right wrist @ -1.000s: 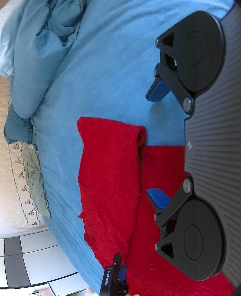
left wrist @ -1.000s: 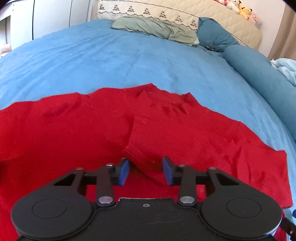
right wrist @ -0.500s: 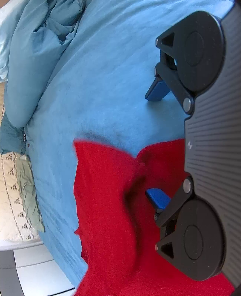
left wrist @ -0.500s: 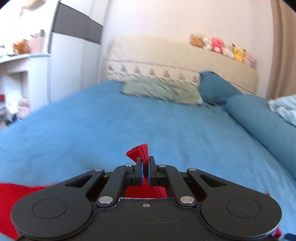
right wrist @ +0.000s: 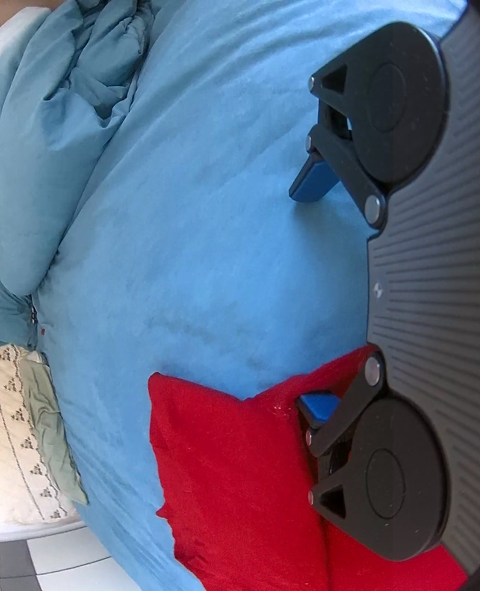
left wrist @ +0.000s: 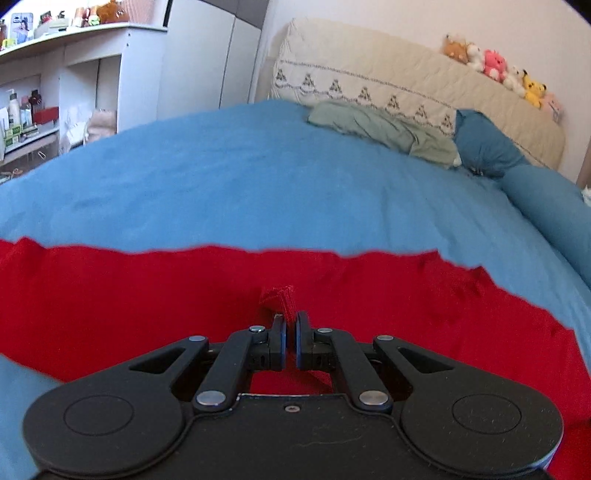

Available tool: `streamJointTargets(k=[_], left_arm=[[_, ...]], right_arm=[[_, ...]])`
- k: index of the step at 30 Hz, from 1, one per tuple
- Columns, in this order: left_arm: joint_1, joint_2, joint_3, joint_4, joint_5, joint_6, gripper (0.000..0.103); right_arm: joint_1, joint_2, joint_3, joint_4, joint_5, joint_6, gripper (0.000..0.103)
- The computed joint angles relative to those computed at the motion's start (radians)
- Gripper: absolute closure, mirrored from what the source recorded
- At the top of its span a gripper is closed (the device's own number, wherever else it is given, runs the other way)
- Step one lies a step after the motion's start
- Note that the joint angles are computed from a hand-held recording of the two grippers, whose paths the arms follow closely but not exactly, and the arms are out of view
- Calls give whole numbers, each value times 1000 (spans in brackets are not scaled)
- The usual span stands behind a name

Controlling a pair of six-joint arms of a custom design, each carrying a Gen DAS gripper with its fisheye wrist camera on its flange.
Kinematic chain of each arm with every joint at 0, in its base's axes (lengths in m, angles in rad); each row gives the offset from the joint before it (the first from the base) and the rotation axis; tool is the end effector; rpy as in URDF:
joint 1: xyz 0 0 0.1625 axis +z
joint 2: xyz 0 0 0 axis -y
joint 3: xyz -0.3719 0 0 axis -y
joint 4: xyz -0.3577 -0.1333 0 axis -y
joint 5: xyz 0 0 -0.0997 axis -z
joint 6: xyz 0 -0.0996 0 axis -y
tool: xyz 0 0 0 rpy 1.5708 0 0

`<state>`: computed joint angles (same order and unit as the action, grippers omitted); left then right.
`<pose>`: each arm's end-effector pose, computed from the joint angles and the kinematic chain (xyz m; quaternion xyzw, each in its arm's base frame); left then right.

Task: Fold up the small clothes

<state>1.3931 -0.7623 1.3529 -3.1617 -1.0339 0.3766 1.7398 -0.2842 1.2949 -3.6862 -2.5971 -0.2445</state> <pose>0.0590 -0.7136 0.2578 0.1092 0.8486 -0.4370 0.2775 0.1547 -0.6207 0.0296 -0.0999 -0.7787 0.4410 0.4349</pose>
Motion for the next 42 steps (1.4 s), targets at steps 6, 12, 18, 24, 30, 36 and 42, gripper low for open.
streamJointTargets(k=[6,12,18,24,30,36,42], left_arm=[[-1,-71,92,23,75,61,78],[-30,-144,197,-96,46,223,12],[-34,-50,54,40,-39,125,6],[-1,36,-85,170,-88,51,5],[18,61,-125,191,-101,48,5],[19,91,-153,207,-41,76,5],[31,79,-137,223,-47,131,4]], right_arm=[[7,-56,67,85,-1,29,0],[73,-72,141,-88,55,-182,0],[64,29,-21,6,281,-133,0],[5,92,-99,49,290,-165,0],[-6,57,-42,-90,408,-216,0],[-26,186,-401,179,433,-215,0],[-97,187,-506,296,446,-79,0]])
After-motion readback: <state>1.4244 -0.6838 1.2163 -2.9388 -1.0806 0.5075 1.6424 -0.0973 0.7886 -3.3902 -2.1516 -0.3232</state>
